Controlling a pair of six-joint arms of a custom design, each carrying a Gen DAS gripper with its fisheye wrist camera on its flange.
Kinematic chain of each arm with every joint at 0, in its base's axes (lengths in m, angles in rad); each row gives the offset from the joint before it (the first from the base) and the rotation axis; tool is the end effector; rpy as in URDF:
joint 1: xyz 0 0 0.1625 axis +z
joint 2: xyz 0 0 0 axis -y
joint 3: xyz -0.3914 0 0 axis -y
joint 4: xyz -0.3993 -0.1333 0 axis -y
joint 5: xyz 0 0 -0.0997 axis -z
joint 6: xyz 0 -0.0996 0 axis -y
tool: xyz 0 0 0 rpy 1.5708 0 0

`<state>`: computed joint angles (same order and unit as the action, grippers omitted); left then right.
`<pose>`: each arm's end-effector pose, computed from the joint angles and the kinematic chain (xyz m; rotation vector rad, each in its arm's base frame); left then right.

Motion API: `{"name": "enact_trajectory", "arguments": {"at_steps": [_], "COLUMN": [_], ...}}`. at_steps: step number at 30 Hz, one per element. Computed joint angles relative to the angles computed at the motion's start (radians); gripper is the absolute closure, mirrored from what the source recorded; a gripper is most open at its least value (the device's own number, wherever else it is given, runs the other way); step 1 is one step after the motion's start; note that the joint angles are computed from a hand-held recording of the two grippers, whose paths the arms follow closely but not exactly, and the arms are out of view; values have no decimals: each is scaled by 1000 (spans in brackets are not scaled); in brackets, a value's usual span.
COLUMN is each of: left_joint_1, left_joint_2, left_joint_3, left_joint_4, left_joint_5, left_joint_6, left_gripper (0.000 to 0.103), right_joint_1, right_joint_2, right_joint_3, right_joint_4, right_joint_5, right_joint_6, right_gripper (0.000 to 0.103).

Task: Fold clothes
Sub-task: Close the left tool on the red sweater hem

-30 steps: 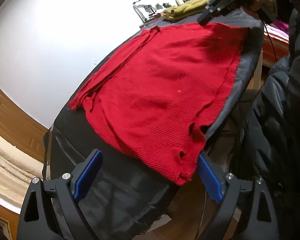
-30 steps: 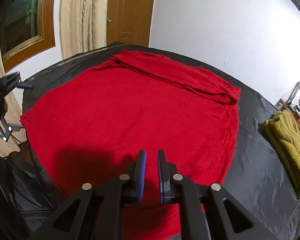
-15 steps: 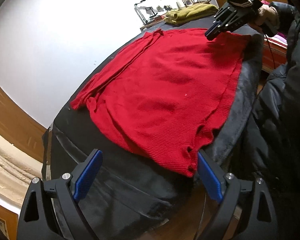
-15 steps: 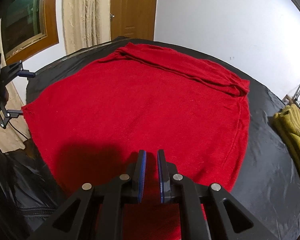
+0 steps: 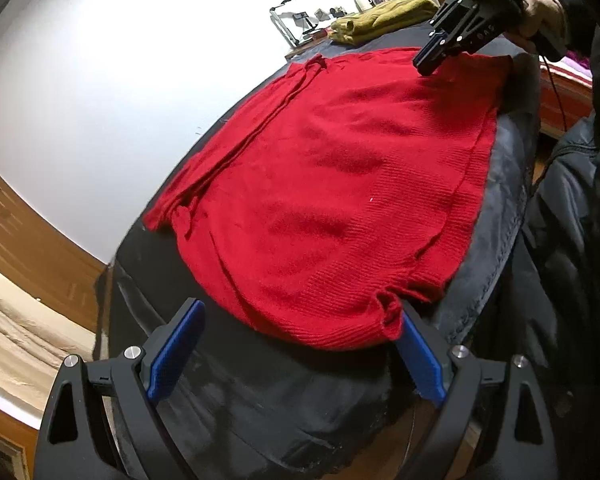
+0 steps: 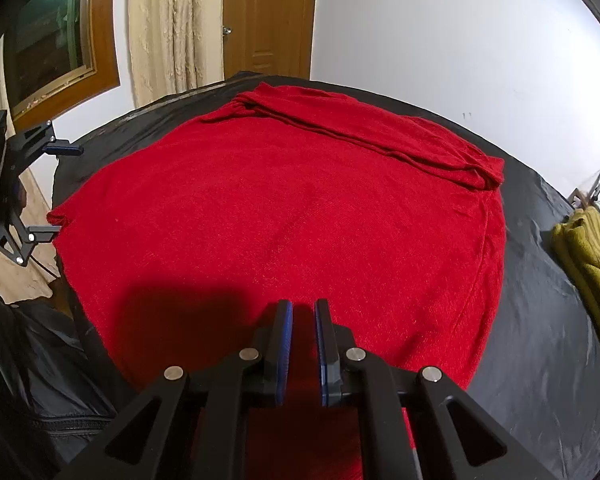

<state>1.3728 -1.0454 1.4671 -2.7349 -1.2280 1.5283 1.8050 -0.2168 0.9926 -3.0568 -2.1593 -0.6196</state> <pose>0.0263 -0.7167 0.3360 1.7068 1.6714 -0.4754 0.2608 -0.7570 -0.0307 0.7315 -2.2448 0.7178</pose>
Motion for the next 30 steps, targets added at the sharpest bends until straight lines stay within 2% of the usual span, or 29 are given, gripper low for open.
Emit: {"name": "enact_trajectory", "arguments": {"at_steps": [4,6,8,9,11,13,15,16,21,26,27,28,29,30], "left_joint_1": [4,5,4,3,-4,-10,-14,-15,-19,-22,-22,-24,-25,-25], "left_joint_2": [-17,-18,-10,-3,17,38,60,71,79,94,101,111,119,126], "left_joint_3": [36,31,-1,-25,-89,-131,-169,-184,-198,-237,-247,-258,-268,-279], "left_joint_4": [-44,-30,39,90,222,296,349,357,306,238,226,213,211,210], "left_joint_5": [-28,-40,-45,-43,-19,5,21,21,-33,-92,-98,-100,-102,-105], "left_joint_6": [78,97,66,38,-51,-130,-200,-227,-294,-356,-368,-382,-393,-404], "left_gripper": [9,9,11,16,37,70,86,90,92,92,92,92,92,92], "right_joint_1": [0,-1,-1,-2,-4,-4,-4,-3,-8,2,7,13,18,22], "right_joint_2": [1,1,-1,-4,-8,-8,-10,-11,-37,-55,-46,-33,-21,-13], "right_joint_3": [2,3,7,10,15,20,27,31,75,117,109,100,92,91], "right_joint_4": [-4,-5,-1,2,5,-5,-21,-29,-68,-85,-86,-93,-100,-105], "right_joint_5": [3,4,8,12,24,28,30,30,61,117,106,96,88,92], "right_joint_6": [3,5,11,15,25,29,34,37,60,9,-10,-37,-63,-83], "right_gripper": [91,91,91,91,91,91,91,91,91,91,88,74,40,25]}}
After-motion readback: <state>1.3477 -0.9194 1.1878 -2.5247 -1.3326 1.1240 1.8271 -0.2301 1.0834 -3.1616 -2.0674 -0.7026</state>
